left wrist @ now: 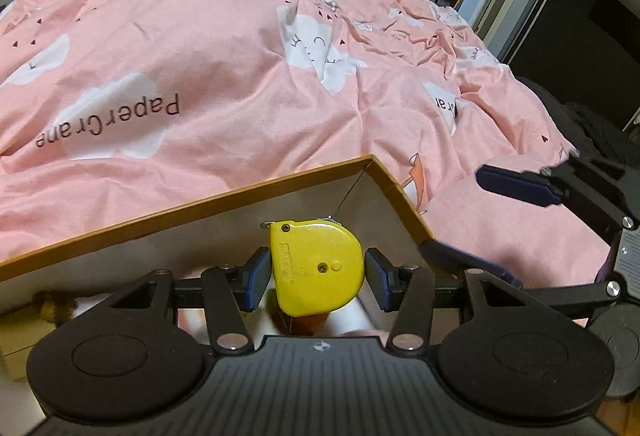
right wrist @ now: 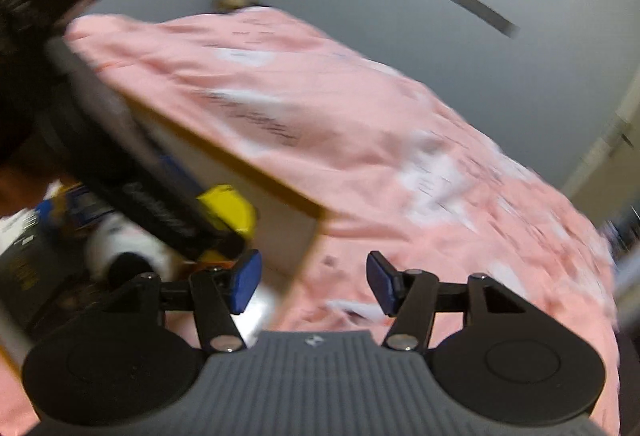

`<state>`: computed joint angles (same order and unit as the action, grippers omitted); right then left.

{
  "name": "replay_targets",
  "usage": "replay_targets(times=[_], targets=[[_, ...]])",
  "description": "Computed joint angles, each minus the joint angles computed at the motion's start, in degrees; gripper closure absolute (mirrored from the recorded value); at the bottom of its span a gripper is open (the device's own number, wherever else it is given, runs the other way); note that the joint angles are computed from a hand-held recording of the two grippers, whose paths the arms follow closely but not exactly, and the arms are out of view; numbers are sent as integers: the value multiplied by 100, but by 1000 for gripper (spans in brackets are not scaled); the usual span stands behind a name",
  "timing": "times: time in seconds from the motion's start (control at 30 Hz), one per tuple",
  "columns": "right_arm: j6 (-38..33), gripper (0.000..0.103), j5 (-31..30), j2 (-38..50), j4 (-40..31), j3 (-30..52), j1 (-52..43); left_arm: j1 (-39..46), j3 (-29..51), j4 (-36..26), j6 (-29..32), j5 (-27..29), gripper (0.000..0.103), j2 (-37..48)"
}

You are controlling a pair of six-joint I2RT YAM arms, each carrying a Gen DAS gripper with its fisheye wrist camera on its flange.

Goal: Organize objects
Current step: 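Carry the tape measure and crocheted fruit over the box and lower them inside, then open both grippers to release the items and pull back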

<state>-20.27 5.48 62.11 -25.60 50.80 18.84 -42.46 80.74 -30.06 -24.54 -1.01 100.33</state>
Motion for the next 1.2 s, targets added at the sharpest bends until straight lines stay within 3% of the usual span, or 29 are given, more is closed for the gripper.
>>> replay_targets(times=[0.13, 0.33, 0.5, 0.7, 0.8, 1.03, 1.1, 1.2], targets=[[507, 42, -595, 33, -177, 61, -487, -7, 272, 6, -217, 107, 44, 347], [546, 41, -614, 32, -133, 16, -469, 58, 470, -4, -440, 236, 45, 645], [578, 41, -714, 22, -154, -46, -535, 66, 362, 158, -492, 303, 44, 552], [700, 41, -788, -274, -414, -13, -496, -84, 95, 59, -483, -82, 44, -29], [913, 40, -908, -521, -673, 58, -438, -282, -120, -132, -526, -662, 44, -603], [1829, 28, -1315, -1363, -1493, 356, -293, -1258, -491, -831, -755, -2743, 44, -2282], [2142, 21, -1352, -1624, -1677, 444, -196, -1644, -411, -1197, -918, -3325, 43, -2544], [2532, 19, -1082, -2061, -1959, 581, 205, -2439, -194, -1962, -1297, -4497, 41, -2738]])
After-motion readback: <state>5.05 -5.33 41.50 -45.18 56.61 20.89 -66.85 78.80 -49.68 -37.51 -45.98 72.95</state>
